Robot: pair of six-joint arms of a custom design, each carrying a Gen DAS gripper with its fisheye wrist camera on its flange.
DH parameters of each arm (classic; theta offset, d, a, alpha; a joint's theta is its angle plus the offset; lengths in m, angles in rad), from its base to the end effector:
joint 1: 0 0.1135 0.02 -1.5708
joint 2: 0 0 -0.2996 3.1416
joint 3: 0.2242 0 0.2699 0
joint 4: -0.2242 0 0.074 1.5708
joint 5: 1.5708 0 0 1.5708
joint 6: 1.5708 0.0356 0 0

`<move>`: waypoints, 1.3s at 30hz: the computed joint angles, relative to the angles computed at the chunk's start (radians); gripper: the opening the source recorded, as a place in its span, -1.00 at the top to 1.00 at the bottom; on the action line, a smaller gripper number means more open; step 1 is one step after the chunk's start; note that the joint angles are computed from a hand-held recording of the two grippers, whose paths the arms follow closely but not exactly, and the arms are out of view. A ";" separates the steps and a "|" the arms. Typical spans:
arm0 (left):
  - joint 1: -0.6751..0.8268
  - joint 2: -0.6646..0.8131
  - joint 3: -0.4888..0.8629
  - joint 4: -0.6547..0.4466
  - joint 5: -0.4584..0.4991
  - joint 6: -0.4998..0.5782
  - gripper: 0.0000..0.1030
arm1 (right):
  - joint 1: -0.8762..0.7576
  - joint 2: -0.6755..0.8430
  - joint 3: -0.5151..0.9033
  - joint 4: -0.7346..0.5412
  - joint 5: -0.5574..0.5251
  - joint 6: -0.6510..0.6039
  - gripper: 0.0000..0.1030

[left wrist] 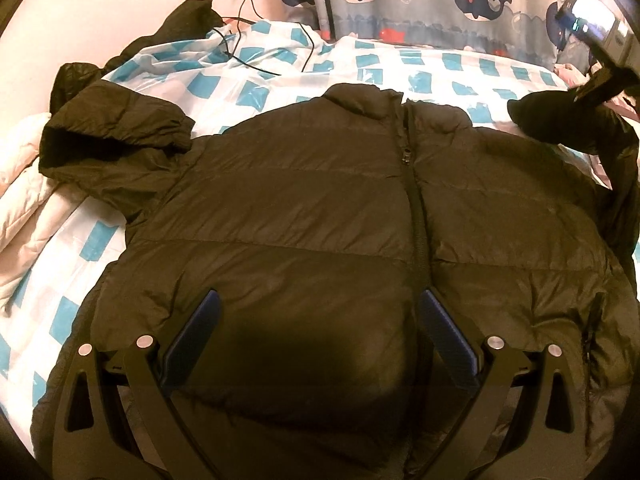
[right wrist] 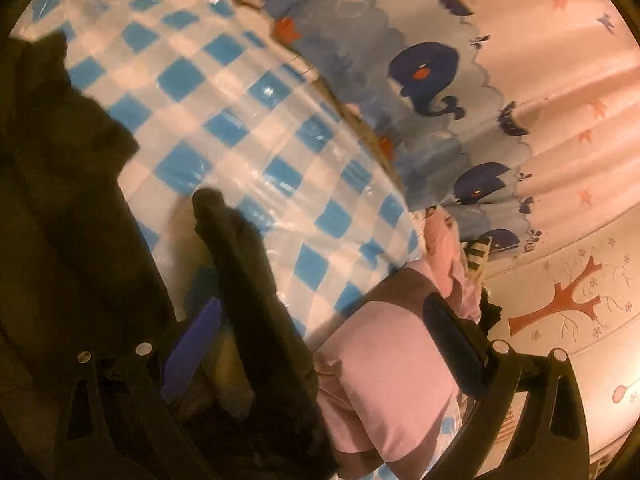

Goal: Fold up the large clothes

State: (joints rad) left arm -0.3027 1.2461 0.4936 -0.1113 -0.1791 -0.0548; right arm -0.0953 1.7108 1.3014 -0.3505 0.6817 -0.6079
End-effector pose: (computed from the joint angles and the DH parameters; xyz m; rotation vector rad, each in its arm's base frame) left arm 0.2199 -0.0620 0.1785 0.2192 2.4068 0.0550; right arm 0.3968 -0.0605 0.2905 -0.2514 2.3804 -1.1378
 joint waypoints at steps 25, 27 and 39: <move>-0.014 0.008 -0.008 0.009 0.024 -0.025 -0.85 | -0.337 -0.019 0.195 -0.336 -0.464 0.331 0.82; -0.006 0.005 -0.007 0.007 0.033 -0.027 -0.85 | -0.466 -0.105 0.161 -0.330 -0.610 0.390 0.83; 0.034 0.017 0.003 -0.019 0.119 -0.053 -0.85 | -1.436 -0.163 -0.205 -0.358 -1.363 0.524 0.17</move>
State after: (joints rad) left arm -0.2685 1.2635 0.4963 -0.1300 -0.0605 -0.1076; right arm -1.5311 1.5481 1.0964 -0.7086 -0.6814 -0.0840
